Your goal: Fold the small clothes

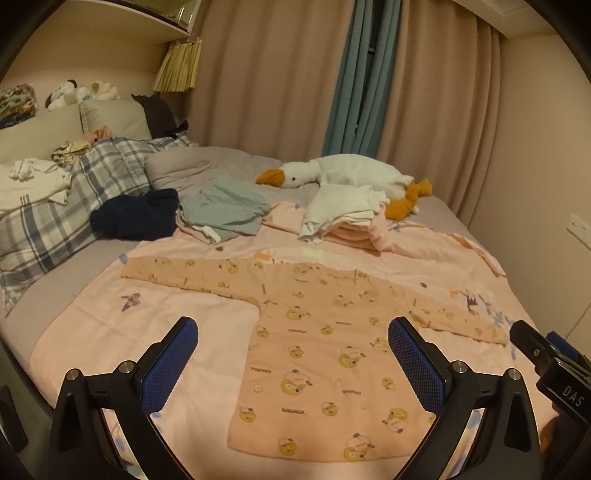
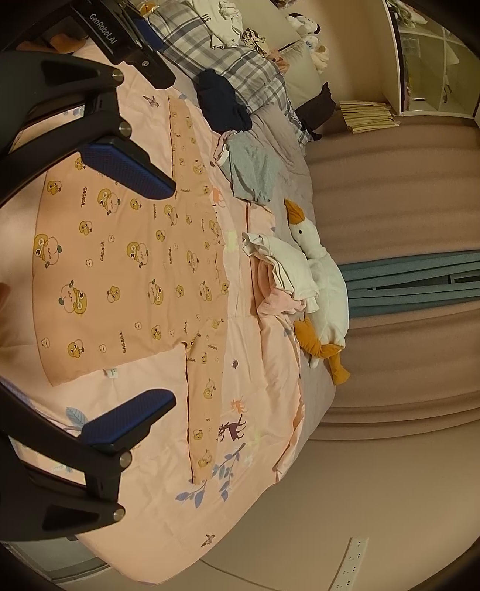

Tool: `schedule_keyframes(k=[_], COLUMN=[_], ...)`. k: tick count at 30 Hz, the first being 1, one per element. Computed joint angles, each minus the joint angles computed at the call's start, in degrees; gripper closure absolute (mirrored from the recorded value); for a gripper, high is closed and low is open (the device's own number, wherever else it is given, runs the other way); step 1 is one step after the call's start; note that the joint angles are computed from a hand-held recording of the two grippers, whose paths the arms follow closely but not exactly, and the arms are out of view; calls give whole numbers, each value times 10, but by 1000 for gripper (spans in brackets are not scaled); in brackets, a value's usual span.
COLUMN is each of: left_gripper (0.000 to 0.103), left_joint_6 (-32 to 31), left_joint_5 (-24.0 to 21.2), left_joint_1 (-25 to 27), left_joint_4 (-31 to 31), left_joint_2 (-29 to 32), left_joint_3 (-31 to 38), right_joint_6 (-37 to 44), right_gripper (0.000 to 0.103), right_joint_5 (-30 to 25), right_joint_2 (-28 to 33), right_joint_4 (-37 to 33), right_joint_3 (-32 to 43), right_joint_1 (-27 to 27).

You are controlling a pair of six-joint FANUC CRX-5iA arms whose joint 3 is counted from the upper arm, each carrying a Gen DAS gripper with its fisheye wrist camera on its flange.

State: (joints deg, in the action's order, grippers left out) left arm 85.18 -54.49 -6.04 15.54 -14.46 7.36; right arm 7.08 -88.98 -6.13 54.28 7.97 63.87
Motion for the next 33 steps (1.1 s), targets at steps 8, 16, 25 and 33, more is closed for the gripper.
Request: schedule_keyframes(k=[8,16,25,33], left_gripper=[1,1,1,1], left_joint_6=[9,-6,-45,-37], left_joint_5=[-2,-14,24,-68], left_joint_1=[-3,10,14,39], left_joint_4=[-5,32,96,245], left_joint_2=[3,20,89,308], left_joint_3=[4,4,29,130], right_joint_6=[5,-2,15,167], right_gripper=[0,0,0,0], right_joint_5=[0,17,170,224], right_joint_2=[2,-6,-40,-9], right_joint_4=[-4,-4,-87,-255], right_joint_3=[3,-12,-63,29], right_joint_1=[-3,-6,-118,-337])
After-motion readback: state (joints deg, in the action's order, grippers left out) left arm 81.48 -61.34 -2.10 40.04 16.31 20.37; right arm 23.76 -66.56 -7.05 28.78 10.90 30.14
